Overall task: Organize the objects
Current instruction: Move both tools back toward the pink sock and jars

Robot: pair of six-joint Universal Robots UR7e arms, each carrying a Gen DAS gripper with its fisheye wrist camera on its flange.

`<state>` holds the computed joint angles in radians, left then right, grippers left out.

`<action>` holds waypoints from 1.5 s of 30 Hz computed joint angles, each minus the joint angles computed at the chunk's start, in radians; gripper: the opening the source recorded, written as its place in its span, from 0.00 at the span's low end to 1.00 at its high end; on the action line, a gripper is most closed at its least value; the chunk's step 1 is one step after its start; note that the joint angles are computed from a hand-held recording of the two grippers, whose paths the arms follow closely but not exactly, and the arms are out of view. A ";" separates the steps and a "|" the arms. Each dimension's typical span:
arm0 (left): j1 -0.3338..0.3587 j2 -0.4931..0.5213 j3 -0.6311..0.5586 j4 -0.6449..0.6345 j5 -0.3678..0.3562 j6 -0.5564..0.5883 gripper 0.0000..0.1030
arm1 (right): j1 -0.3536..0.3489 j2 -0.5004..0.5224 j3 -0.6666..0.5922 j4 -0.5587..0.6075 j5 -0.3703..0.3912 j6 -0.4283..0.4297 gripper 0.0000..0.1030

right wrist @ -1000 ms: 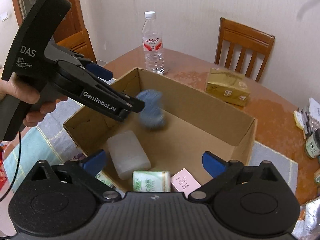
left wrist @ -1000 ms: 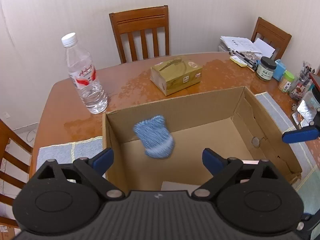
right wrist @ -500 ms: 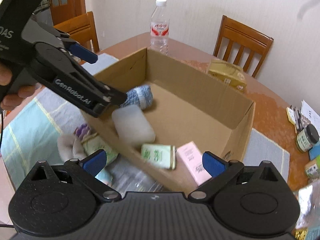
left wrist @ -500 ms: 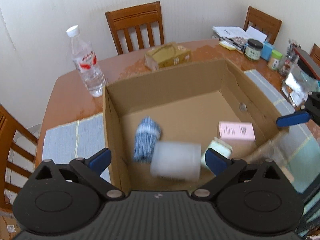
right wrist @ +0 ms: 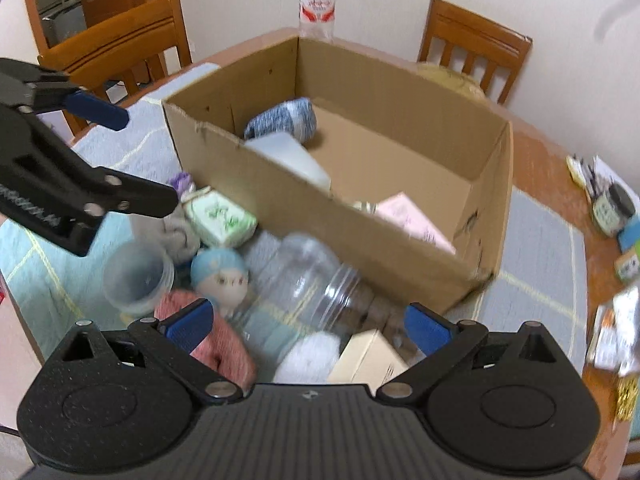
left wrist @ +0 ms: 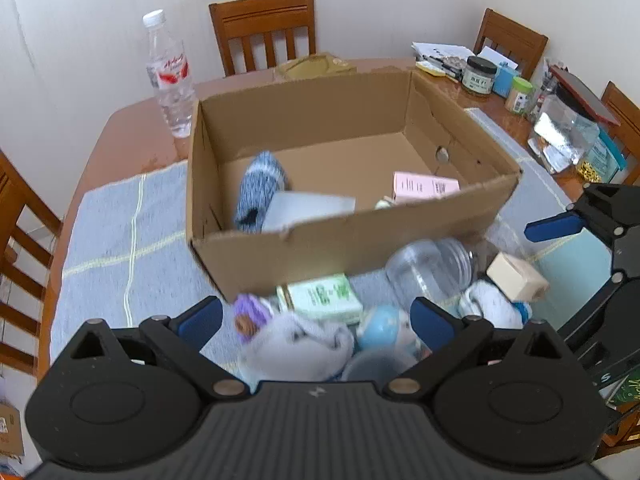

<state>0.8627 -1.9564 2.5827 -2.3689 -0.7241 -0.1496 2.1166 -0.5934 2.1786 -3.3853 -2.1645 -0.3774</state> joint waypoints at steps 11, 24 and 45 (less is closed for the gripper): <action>-0.010 -0.107 0.053 0.122 -0.007 -0.106 0.97 | 0.034 0.015 0.071 -0.001 -0.023 0.087 1.00; 0.002 -0.080 0.074 0.076 -0.068 -0.091 0.97 | 0.023 -0.001 0.051 -0.144 -0.023 0.166 1.00; 0.053 -0.287 0.080 0.232 -0.041 -0.185 0.97 | 0.074 0.036 0.098 -0.013 0.016 0.196 1.00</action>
<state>0.9157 -2.2437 2.6632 -2.1370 -0.7651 -0.3342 2.1904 -0.5572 2.2762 -3.3981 -2.1483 -0.1818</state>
